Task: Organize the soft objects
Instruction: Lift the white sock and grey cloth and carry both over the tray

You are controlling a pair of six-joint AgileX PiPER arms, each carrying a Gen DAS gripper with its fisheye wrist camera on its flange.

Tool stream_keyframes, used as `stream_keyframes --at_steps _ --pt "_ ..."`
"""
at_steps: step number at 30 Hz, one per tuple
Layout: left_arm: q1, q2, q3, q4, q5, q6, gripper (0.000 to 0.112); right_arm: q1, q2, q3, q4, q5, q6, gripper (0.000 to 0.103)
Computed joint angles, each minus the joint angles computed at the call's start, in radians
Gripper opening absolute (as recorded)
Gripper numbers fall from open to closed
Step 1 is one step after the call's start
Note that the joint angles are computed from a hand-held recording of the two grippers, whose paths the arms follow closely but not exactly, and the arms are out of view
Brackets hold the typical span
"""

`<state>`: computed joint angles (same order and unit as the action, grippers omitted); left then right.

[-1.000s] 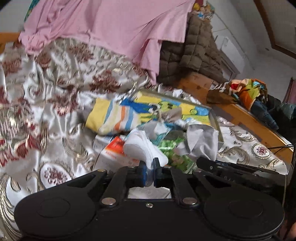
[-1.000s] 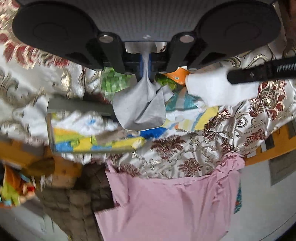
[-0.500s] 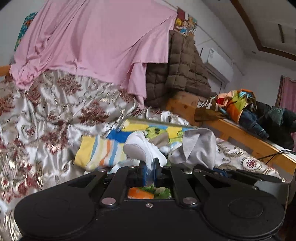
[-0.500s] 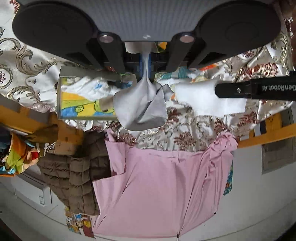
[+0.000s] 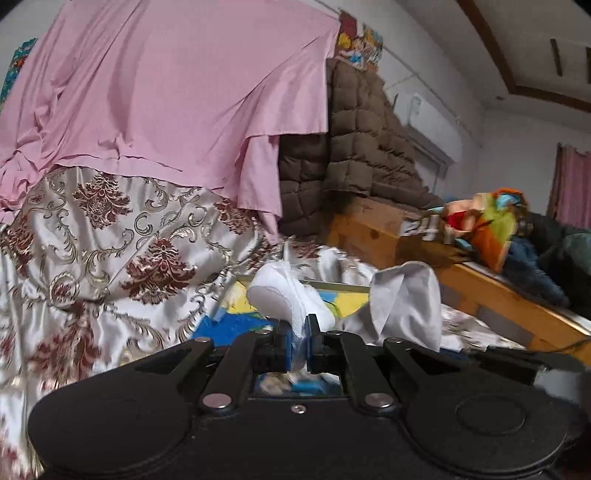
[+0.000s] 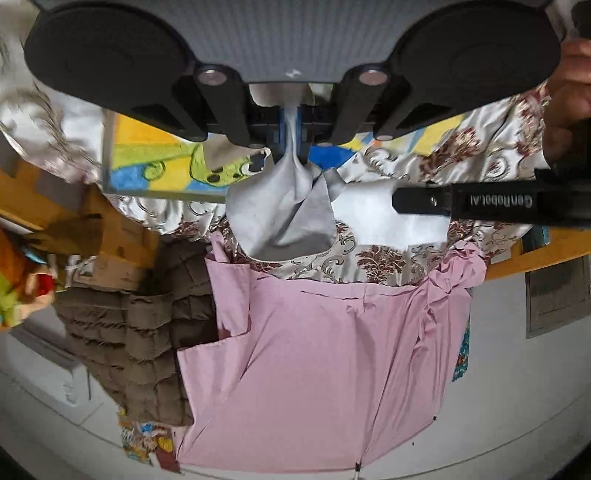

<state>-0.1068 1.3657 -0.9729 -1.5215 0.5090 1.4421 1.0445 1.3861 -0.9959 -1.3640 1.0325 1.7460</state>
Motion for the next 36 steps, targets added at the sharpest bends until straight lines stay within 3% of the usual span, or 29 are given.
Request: stream_keyframes --at_steps 2,7,11,18,24,36 --pt "-0.015 0.106 -0.094 0.013 -0.018 -0.031 0.007 -0.13 0.027 -0.036 0.011 -0.14 -0.031 0.006" --pt "-0.023 0.35 -0.334 0.148 -0.028 -0.197 0.007 -0.364 0.148 -0.15 0.14 -0.377 -0.173 0.006" --pt "-0.028 0.484 -0.484 0.29 -0.007 -0.356 0.007 -0.468 0.252 -0.246 0.302 -0.468 -0.341 0.006" --pt "-0.041 0.602 -0.606 0.538 0.025 -0.572 0.007 -0.523 0.375 -0.364 0.505 -0.476 -0.554 0.006" --pt "-0.029 0.669 -0.696 0.673 0.11 -0.74 0.007 -0.515 0.442 -0.457 0.589 -0.414 -0.675 0.006" --pt "-0.03 0.72 -0.781 0.814 0.186 -0.878 0.009 -0.518 0.515 -0.568 0.717 -0.334 -0.806 0.008"
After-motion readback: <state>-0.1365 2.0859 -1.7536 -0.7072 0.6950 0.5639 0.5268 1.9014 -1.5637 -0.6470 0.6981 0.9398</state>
